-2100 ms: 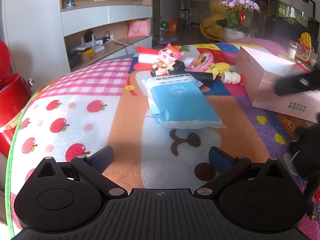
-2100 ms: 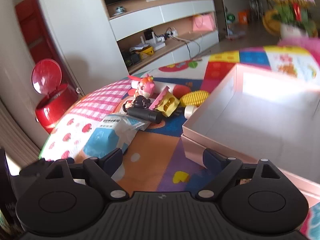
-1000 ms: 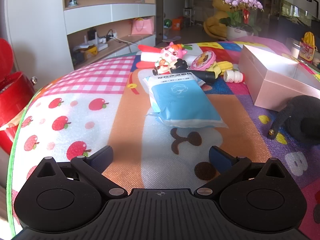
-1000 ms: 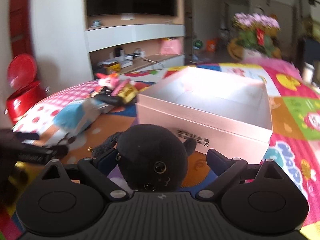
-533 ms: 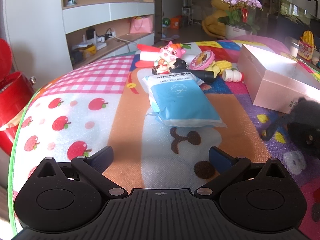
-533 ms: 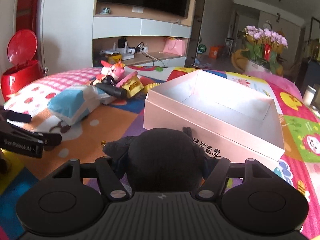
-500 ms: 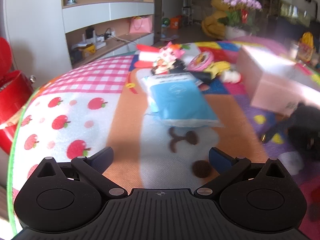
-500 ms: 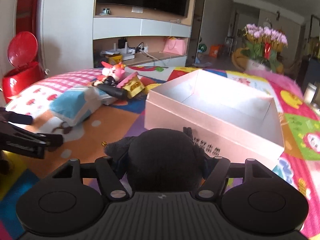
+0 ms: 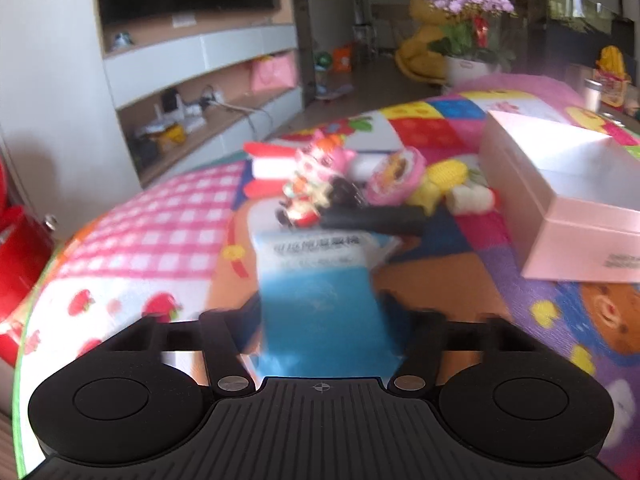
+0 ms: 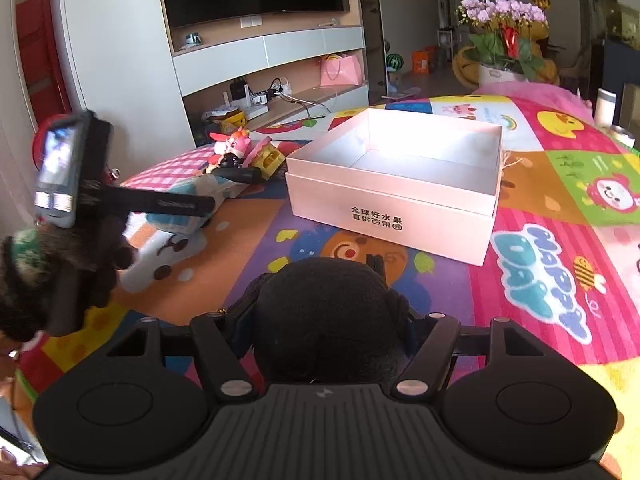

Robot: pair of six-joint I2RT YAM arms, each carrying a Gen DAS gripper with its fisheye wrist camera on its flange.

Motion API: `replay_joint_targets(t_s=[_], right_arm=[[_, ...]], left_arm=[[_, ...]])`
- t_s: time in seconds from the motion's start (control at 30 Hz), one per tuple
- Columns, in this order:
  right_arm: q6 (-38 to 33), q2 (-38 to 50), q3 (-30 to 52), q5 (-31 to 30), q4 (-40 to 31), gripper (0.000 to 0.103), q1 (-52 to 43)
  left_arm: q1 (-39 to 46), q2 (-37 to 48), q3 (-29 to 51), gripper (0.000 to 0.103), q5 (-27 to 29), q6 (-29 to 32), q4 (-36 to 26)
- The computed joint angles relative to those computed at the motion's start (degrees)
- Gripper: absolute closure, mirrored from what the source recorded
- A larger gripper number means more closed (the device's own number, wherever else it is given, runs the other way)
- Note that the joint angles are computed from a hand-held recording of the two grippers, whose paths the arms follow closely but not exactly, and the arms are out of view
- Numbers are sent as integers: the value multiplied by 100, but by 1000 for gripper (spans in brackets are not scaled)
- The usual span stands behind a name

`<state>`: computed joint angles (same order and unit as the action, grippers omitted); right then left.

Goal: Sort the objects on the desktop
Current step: 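Carry the black plush toy with the right tool while the left tool grasps the blue wipe pack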

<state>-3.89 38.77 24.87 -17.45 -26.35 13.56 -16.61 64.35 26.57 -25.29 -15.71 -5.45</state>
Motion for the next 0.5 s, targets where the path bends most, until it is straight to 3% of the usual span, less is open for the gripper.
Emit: replay_joint_targets(t_s=[0.13,0.3,0.4,0.5], right_arm=[[-168,-377,117,-90,-522,35,-35],[-480,-880,247,-232,-1156,35,-285],[-793,-961,407,-717,-1513,35,-874],[-1156,-860,604,-1315,-1831,35,-1572]], left_arm=[[-507,-1247,-473,45,-167,14,-582],[-2422,-2918,-596,46,-1032,-727,-2427],[-3899,-3187,-402,45,-1640,-1530,-3268],[-4633,-3082,-171,45,-1844,-1791,-3320]])
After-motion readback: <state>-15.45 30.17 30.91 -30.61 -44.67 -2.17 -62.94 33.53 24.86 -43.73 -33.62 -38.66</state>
